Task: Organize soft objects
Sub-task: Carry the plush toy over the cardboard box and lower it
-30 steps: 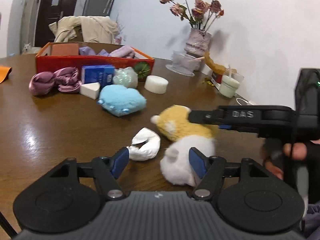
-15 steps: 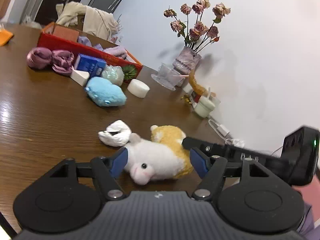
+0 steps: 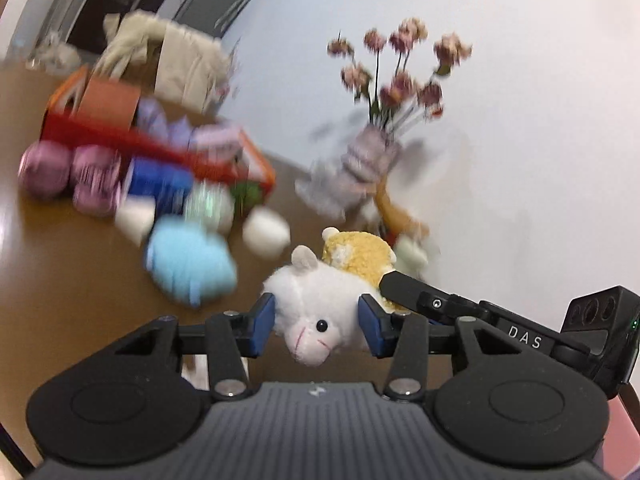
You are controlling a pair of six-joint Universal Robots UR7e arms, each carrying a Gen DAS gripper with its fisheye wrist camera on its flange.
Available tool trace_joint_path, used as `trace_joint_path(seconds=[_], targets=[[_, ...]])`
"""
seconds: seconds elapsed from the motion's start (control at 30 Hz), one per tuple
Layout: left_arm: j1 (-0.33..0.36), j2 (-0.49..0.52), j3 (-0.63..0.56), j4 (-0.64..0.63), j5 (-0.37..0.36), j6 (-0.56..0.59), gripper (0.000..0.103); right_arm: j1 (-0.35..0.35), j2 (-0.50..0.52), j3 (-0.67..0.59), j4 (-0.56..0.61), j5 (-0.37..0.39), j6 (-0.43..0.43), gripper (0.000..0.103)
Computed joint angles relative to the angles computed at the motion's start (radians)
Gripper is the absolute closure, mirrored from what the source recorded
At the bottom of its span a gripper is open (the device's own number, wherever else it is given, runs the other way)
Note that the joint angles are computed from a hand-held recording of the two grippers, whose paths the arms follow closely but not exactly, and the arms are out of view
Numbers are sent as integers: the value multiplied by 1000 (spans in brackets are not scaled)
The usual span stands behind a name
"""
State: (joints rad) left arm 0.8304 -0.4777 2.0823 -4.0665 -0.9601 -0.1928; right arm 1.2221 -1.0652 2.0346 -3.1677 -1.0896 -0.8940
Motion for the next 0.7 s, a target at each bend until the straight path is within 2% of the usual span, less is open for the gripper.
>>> trace_joint_path(seconds=[0.07, 0.17, 0.3, 0.47, 0.6, 0.7], targets=[[36, -24, -81, 58, 6, 64, 57, 54, 60, -102, 17, -11, 27, 60], [91, -37, -220, 139, 22, 138, 57, 138, 183, -318, 111, -51, 76, 60], [189, -39, -414, 323, -16, 151, 57, 221, 366, -636, 268, -138, 128, 60], [282, 17, -619, 518, -35, 116, 57, 263, 586, -994, 452, -253, 171, 60], [315, 46, -692, 643, -39, 109, 57, 266, 661, -1091, 472, -330, 160, 59], [322, 65, -722, 696, -50, 132, 57, 268, 665, -1066, 404, -385, 89, 57]])
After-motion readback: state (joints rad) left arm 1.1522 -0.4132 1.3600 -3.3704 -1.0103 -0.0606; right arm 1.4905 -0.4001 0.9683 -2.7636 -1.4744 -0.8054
